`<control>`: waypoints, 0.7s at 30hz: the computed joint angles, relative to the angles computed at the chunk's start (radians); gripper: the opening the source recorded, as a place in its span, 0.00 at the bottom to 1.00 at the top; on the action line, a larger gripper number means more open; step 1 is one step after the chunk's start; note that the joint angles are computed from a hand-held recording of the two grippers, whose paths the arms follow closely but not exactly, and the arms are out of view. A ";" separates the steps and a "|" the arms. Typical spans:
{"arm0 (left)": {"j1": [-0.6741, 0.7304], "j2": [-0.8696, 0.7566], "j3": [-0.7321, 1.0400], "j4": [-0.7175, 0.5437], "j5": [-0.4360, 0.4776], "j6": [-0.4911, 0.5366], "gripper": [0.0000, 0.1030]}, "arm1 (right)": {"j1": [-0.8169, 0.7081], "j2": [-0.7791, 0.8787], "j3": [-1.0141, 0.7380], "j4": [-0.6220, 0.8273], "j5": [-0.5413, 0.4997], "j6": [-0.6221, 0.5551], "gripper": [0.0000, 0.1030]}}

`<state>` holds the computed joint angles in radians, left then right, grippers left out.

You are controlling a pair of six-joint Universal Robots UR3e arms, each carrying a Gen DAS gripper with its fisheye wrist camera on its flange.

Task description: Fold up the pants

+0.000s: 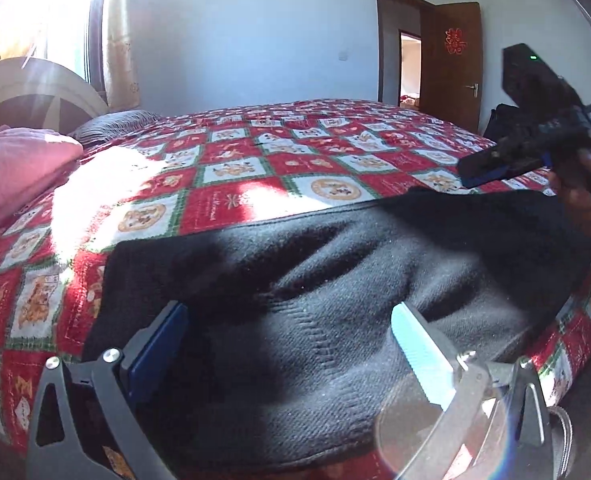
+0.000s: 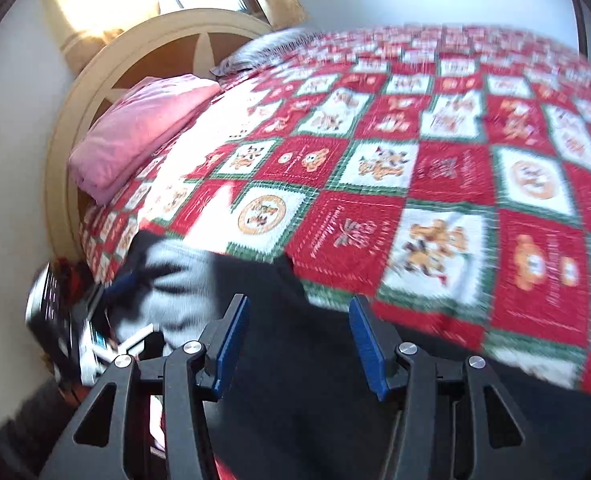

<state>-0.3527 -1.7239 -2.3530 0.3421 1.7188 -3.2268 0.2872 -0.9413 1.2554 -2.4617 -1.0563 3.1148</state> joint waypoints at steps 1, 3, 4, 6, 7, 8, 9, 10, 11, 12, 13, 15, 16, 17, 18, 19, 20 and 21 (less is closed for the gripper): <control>0.005 0.007 -0.007 0.008 0.001 0.000 1.00 | 0.007 0.054 -0.084 0.043 0.003 0.007 0.52; 0.038 0.024 -0.028 0.012 -0.030 -0.013 1.00 | 0.023 0.164 -0.250 0.132 0.011 0.020 0.52; 0.052 0.024 -0.038 0.019 -0.044 -0.015 1.00 | 0.024 0.211 -0.322 0.190 0.042 0.020 0.52; 0.050 0.005 -0.048 0.053 -0.032 0.002 1.00 | 0.040 0.257 -0.374 0.192 0.041 0.038 0.19; 0.037 -0.005 -0.044 0.058 -0.014 0.011 1.00 | 0.043 0.257 -0.368 0.176 0.050 0.047 0.11; 0.021 -0.017 -0.036 0.060 0.010 0.021 1.00 | 0.043 0.252 -0.348 0.142 0.056 0.074 0.11; 0.008 -0.032 -0.029 0.067 0.031 0.028 1.00 | 0.043 0.243 -0.324 0.105 0.053 0.093 0.09; -0.003 -0.049 -0.024 0.081 0.049 0.031 1.00 | 0.042 0.238 -0.301 0.058 0.048 0.119 0.09; -0.008 -0.062 -0.025 0.102 0.057 0.030 1.00 | 0.043 0.248 -0.316 0.065 0.024 0.132 0.07; -0.007 -0.071 -0.029 0.122 0.057 0.029 1.00 | 0.053 0.260 -0.339 0.084 -0.039 0.139 0.04; -0.004 -0.070 -0.035 0.132 0.053 0.029 1.00 | 0.056 0.272 -0.351 0.084 -0.073 0.142 0.00; 0.001 -0.049 -0.034 0.102 0.047 0.027 1.00 | 0.030 0.260 -0.304 0.042 -0.017 0.165 0.01; 0.002 -0.035 -0.031 0.078 0.045 0.024 1.00 | 0.021 0.238 -0.270 0.031 -0.002 0.161 0.04; 0.004 -0.019 -0.030 0.058 0.045 0.015 1.00 | 0.015 0.201 -0.220 0.015 -0.008 0.146 0.04; 0.008 -0.007 -0.031 0.048 0.039 0.003 1.00 | 0.015 0.164 -0.171 -0.005 -0.036 0.133 0.06; 0.012 0.003 -0.033 0.042 0.032 -0.009 1.00 | 0.012 0.113 -0.106 -0.028 -0.068 0.115 0.10; 0.009 0.014 -0.028 0.028 0.035 -0.023 1.00 | 0.000 0.072 -0.048 -0.046 -0.072 0.098 0.28; 0.000 0.020 -0.021 0.016 0.045 -0.033 1.00 | -0.024 0.017 0.033 -0.071 -0.059 0.076 0.52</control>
